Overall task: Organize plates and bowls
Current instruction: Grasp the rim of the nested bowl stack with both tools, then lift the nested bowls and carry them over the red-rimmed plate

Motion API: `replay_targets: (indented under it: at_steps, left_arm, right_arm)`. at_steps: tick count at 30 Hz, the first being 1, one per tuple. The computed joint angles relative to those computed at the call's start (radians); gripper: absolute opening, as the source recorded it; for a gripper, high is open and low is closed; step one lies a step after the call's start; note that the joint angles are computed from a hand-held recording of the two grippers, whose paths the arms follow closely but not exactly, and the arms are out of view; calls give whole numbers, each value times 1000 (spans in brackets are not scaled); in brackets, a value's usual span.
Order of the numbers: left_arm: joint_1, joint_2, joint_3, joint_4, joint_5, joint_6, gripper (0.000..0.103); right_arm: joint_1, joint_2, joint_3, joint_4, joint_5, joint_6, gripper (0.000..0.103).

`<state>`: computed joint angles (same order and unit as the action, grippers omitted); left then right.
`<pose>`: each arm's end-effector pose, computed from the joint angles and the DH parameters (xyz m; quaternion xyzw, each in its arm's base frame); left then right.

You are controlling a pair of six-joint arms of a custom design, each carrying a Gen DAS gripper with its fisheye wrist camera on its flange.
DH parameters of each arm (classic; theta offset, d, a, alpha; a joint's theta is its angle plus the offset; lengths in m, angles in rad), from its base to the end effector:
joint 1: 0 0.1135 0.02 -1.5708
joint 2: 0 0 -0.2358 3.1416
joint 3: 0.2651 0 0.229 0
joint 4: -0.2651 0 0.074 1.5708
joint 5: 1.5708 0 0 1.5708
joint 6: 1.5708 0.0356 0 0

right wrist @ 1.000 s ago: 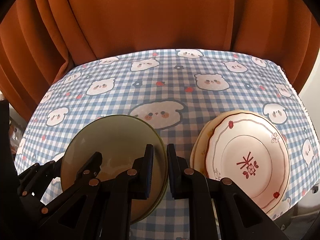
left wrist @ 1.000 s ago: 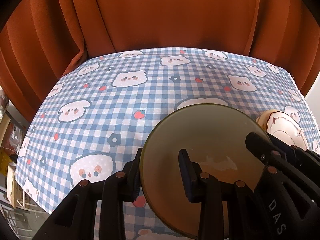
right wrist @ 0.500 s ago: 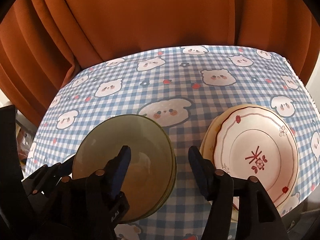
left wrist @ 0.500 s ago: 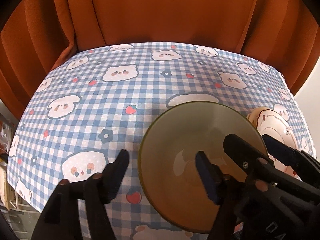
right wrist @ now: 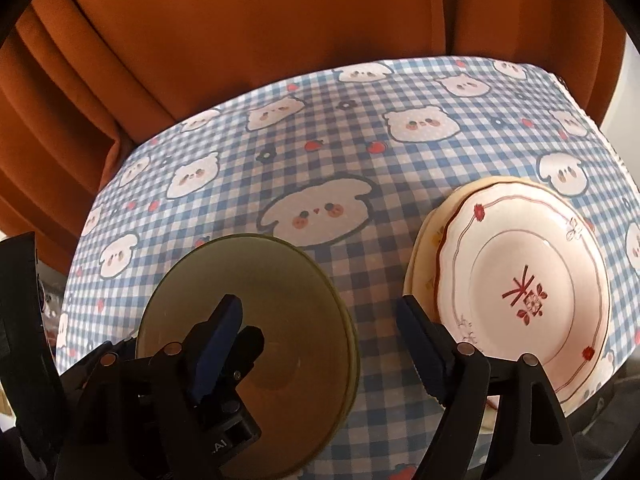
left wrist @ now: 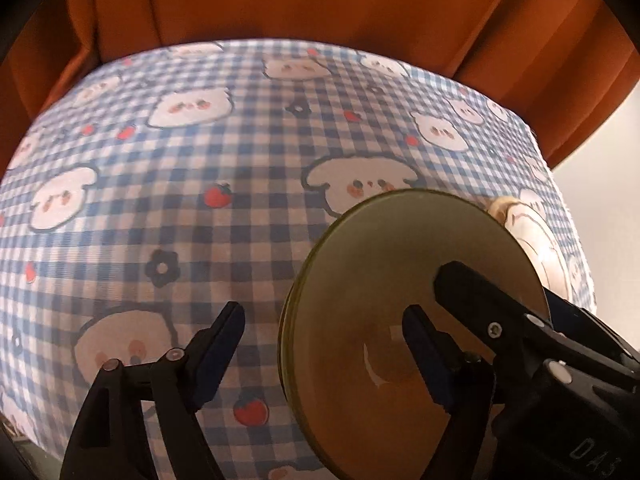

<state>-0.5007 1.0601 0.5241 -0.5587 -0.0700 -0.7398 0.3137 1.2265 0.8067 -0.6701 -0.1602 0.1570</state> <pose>0.1552 -0.0821 0.1606 -0.1240 0.9633 -0.1093 0.2115 0.2048 0.0724 0.2034 -0.0948 0.9637 0.1309 0.2127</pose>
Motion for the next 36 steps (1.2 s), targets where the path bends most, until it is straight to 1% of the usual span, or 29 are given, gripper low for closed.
replay_targets:
  at_steps: [2,4,7,11,12,14,15,17,22,27,31,33,36]
  left_arm:
    - [53,5,-14,27,91,46,75]
    - [78,16,-22,44,145,78,70]
    - [84,36,-22,51,181,108,65]
    - [98,35,-23,55,216,131,59]
    - [101,38,-21,56,221,138,57]
    - [104,39,-17,47,221,152,57]
    - [101,39,-16,46,217,153,57]
    - [96,49,-11,50,207,150,57]
    - [78,76,0,57,169,138,58]
    - [28,97,24,31,97,83,58]
    - [-16,125,59,-8,28,32,58]
    - [-35,137,73,-27,-1,9,58]
    - [-58,164,96,-43,-33,-30,59]
  right_arm:
    - [11,15,4,-3,8,28,82]
    - [23,21,5,-3,25,57,82]
    - [32,28,0,-13,43,92,82]
    - [18,35,4,-43,28,119,82]
    - [21,34,5,-43,35,120,81]
    - [18,37,8,-46,26,113,74]
    - [13,39,8,-45,13,108,73]
    - [-2,43,4,-40,-14,97,65]
    - [-44,79,11,-34,-88,54,56]
    - [-103,157,35,-38,-184,-9,55]
    - [-125,222,64,-48,-230,-56,55]
    - [-133,243,78,-58,-252,-83,47]
    - [-135,256,93,-73,-254,-121,44]
